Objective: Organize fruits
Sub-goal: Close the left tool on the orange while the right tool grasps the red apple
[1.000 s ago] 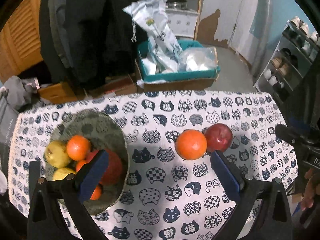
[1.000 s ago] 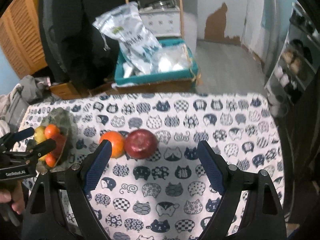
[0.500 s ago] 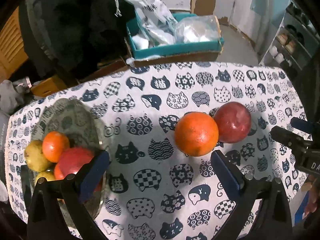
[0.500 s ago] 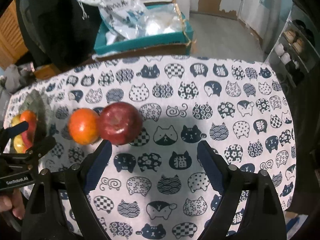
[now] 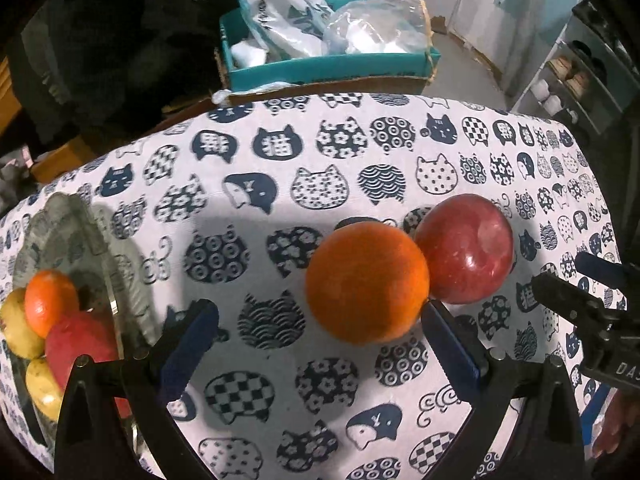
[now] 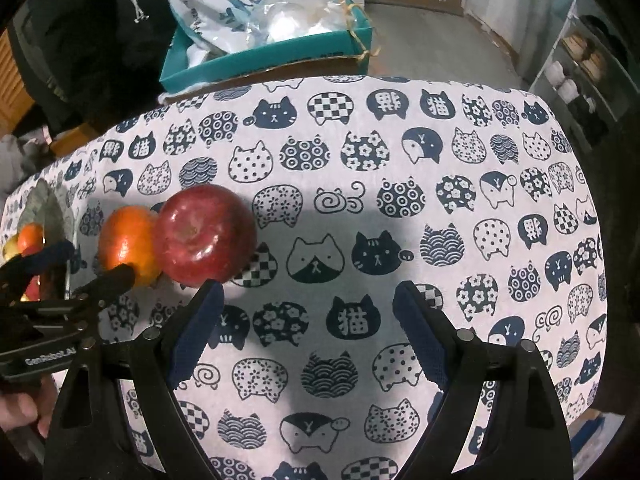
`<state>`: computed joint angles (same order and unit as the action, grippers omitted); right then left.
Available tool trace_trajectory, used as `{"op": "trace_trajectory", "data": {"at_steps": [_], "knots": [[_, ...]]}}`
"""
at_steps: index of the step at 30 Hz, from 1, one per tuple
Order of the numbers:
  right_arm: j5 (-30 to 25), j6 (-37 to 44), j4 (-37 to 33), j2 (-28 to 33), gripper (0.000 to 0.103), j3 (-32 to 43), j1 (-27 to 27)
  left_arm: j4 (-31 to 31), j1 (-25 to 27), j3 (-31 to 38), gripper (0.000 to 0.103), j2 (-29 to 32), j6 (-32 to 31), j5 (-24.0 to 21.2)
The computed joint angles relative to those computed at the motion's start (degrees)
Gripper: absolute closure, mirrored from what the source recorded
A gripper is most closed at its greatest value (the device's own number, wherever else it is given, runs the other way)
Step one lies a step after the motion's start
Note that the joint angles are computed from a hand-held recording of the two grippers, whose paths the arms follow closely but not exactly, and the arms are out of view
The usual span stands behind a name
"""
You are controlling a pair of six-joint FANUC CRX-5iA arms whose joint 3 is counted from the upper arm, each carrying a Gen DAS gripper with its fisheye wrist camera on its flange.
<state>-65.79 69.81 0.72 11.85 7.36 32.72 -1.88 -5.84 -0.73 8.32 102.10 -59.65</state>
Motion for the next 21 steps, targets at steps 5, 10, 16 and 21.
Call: {"op": "trace_trajectory", "data": {"at_steps": [5, 10, 16, 21], "knots": [[0.1, -0.1, -0.2, 0.4, 0.017, 0.6, -0.4, 0.7, -0.2, 0.3, 0.001, 1.3, -1.8, 1.0], [-0.1, 0.1, -0.7, 1.1, 0.017, 1.3, -0.7, 5.8, 1.1, -1.6, 0.018, 1.7, -5.9, 3.7], [0.1, 0.7, -1.9, 1.7, 0.017, 2.1, -1.2, 9.4, 1.3, -3.3, 0.035, 1.3, -9.1, 5.7], [0.6, 2.3, -4.1, 2.1, 0.017, 3.2, -1.1, 8.7, 1.8, -3.9, 0.036, 0.3, -6.9, 5.5]]}}
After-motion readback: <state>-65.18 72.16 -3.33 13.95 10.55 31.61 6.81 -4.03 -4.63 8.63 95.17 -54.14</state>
